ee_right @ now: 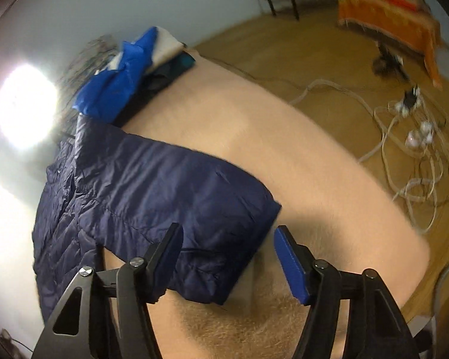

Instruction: Fold large clothes

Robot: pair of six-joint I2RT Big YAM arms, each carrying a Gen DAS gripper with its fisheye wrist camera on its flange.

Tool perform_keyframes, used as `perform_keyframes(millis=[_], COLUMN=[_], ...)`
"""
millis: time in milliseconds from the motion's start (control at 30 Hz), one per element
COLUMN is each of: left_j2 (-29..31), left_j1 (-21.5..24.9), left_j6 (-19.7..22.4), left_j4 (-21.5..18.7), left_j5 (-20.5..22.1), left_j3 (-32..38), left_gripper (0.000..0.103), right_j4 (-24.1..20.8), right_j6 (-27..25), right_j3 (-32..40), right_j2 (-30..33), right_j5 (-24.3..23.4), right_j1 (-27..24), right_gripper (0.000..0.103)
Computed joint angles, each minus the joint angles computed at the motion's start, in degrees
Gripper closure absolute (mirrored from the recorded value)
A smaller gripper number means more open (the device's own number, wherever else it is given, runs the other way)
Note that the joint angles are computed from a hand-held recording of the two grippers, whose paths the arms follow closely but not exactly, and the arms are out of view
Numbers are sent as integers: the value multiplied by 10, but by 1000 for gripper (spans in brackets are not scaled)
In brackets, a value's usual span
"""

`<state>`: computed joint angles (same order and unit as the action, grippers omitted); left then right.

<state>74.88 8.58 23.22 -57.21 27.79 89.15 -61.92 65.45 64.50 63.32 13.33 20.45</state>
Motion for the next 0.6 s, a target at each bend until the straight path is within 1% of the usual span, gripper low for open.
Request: perform_keyframes(millis=[100, 200, 300, 333, 367, 400, 433, 467, 500, 533, 567, 600], left_j2=[0, 2, 3, 4, 4, 4, 4, 5, 6, 7, 8, 10], left_j1=[-1, 0, 4, 5, 6, 8, 9, 11, 12, 14, 15, 18], left_j6=[0, 0, -1, -2, -3, -5, -6, -6, -7, -9, -11, -12], left_j4=[1, 1, 1, 2, 3, 5, 6, 7, 7, 7, 5, 2], left_j5=[-5, -4, -2, -2, -1, -2, -3, -4, -4, -4, -5, -4], left_j3=[-1, 0, 2, 3, 3, 4, 4, 5, 6, 8, 10, 14], left_gripper=[0, 0, 0, 0, 0, 0, 0, 0, 1, 4, 7, 7], right_j4=[27, 42, 40, 35, 31, 21, 22, 21, 18, 20, 16, 8], right_j6=[25, 38, 42, 39, 35, 27, 16, 10, 4, -5, -10, -13], right_j3=[-24, -35, -37, -33, -29, -20, -15, -8, 0, 7, 17, 30], right_j2=[-6, -1, 15, 21, 25, 34, 38, 43, 47, 51, 54, 58], right_j5=[-22, -37, -43, -38, -35, -28, -31, -36, -34, -32, -23, -6], right_j1=[-11, -16, -14, -12, -12, -8, -8, -7, -5, -4, 1, 7], right_gripper=[40, 43, 43, 44, 49, 56, 71, 78, 82, 90, 91, 92])
